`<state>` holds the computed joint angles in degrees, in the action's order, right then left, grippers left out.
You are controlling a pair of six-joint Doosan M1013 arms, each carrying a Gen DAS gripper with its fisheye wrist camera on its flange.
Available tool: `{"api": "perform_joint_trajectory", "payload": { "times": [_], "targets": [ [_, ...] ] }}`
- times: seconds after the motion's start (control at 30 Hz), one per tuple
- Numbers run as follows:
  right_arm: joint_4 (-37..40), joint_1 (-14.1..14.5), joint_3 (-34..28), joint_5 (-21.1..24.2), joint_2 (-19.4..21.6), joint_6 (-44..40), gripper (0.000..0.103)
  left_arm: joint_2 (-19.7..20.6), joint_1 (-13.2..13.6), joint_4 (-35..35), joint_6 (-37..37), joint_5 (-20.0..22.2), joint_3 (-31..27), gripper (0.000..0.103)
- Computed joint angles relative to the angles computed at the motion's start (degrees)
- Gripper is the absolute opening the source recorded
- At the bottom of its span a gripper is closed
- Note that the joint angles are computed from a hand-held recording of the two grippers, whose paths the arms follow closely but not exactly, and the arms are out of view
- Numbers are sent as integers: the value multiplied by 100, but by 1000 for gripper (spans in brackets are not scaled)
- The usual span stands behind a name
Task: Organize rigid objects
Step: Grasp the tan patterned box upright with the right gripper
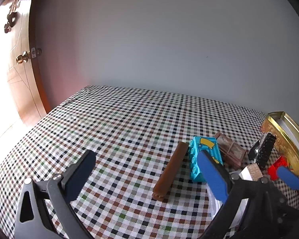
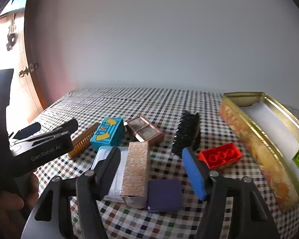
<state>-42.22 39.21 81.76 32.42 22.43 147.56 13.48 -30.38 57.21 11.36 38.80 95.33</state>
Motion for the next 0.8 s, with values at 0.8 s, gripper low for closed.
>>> {"api": "perform_joint_trajectory", "payload": {
  "times": [0.8],
  "targets": [
    [-178, -165, 498, -1266, -305, 355, 27, 10, 108, -210, 233, -263, 15, 102]
  ]
}}
